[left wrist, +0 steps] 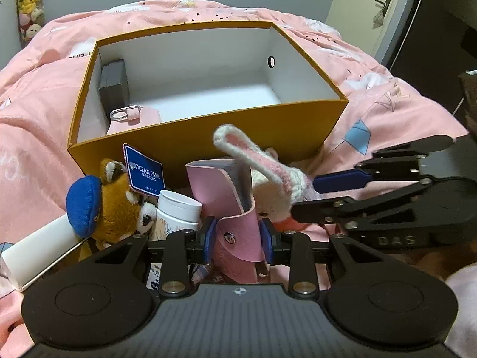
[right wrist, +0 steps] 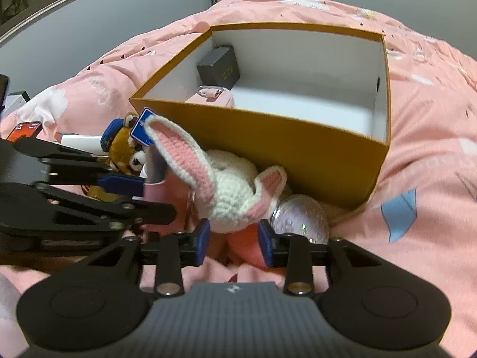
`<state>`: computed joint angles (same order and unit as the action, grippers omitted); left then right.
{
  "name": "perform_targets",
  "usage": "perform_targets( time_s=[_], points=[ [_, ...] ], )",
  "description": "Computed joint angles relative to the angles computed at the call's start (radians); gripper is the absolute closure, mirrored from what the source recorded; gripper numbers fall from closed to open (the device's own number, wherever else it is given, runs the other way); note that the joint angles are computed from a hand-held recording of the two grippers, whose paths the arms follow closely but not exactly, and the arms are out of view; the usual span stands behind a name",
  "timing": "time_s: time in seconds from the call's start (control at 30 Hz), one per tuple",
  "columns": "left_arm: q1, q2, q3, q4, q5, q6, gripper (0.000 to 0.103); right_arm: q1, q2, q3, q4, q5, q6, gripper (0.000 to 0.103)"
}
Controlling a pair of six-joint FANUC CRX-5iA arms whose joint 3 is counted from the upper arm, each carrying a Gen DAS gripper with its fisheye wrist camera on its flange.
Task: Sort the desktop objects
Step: 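Grasp the crocheted white bunny with the right gripper while the left lifts the wallet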
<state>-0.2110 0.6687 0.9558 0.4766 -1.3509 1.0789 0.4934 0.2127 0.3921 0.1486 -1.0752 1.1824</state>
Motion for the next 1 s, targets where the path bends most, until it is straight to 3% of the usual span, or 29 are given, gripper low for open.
perform_targets(
  time_s=[0.33,0.43,0.7,0.9,1.0],
  points=[
    [0.000,0.124,0.195,-0.033,-0.126,0.128,0.065,-0.048,0.083,0.092,-0.106,-0.013,0.041,0.051],
    [0.000,0.133,0.203,-0.028,-0.126,0.133,0.065,-0.068,0.080,0.087,-0.158,0.002,0.040,0.051],
    [0.000,0.055,0.066,-0.016,-0.039,0.073,0.067,-0.062,0.054,0.059,-0.146,0.037,0.022,0.060],
    [0.006,-0.033,-0.083,0.068,0.070,-0.036,0.067,-0.058,0.015,0.050,-0.115,0.052,-0.005,0.061],
    [0.008,-0.042,-0.085,0.096,0.080,-0.042,0.067,-0.056,-0.008,0.046,-0.100,0.066,-0.008,0.062]
  ],
)
